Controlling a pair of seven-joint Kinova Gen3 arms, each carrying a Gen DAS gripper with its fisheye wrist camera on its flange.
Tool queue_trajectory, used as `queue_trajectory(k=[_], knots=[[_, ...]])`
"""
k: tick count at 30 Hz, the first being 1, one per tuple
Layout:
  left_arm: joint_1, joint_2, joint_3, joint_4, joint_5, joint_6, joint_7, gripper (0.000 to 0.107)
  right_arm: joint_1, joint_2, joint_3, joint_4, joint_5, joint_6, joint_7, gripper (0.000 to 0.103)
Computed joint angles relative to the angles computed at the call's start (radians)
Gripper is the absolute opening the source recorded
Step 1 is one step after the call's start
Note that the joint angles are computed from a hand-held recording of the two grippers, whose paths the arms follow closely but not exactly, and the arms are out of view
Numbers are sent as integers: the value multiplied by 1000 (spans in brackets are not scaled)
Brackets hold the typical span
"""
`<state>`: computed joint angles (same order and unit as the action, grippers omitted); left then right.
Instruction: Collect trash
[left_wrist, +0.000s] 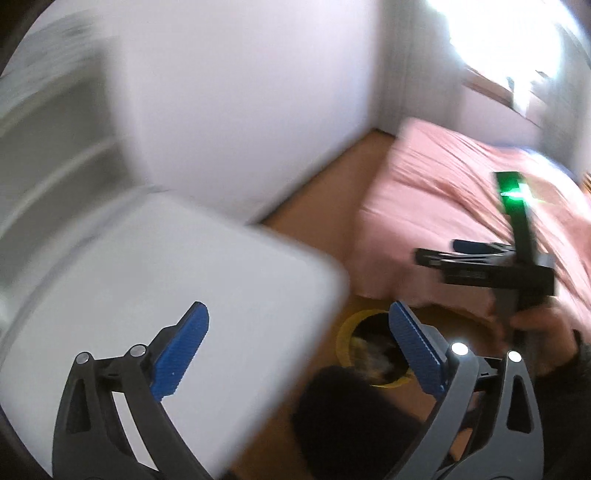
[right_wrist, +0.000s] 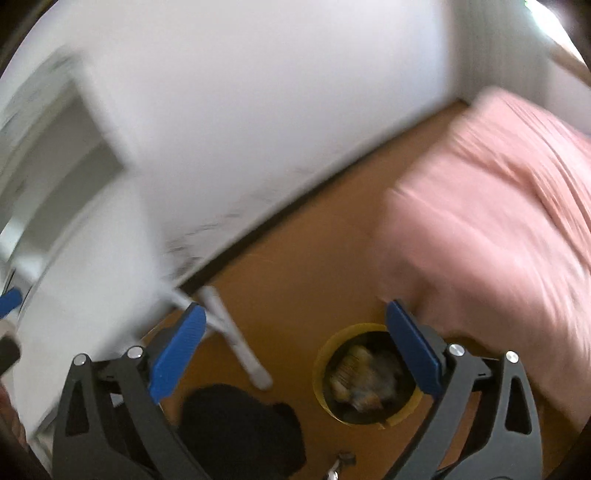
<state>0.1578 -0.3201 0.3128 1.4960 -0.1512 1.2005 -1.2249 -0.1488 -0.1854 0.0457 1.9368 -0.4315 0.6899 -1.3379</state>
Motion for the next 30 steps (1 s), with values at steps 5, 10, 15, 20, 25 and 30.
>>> queue_trajectory(k=[5,10,15,20,25,30], knots=[[-166,-201,-129,61,-88,139,33,96,-161,54,-144,-156,-25,0,29,95],[-331,-334,-244,89,-166,249,6,96,-285,139,-252,-280,38,-17,8,95],[-418,-407,-320,97,-182,299,-36,96,-375,196,-308,-341,135,-34,-61,95],[-454,-460,-369,121,-162,329,-52,96,-436,209,-330,-346,206,-34,-110,95],[-468,-489,-408,135,-165,343,-70,96,-474,220,-339,-358,263,-46,-175,95],[-479,-511,-420,127,-166,358,-85,96,-492,223,-341,-361,280,-41,-184,95]])
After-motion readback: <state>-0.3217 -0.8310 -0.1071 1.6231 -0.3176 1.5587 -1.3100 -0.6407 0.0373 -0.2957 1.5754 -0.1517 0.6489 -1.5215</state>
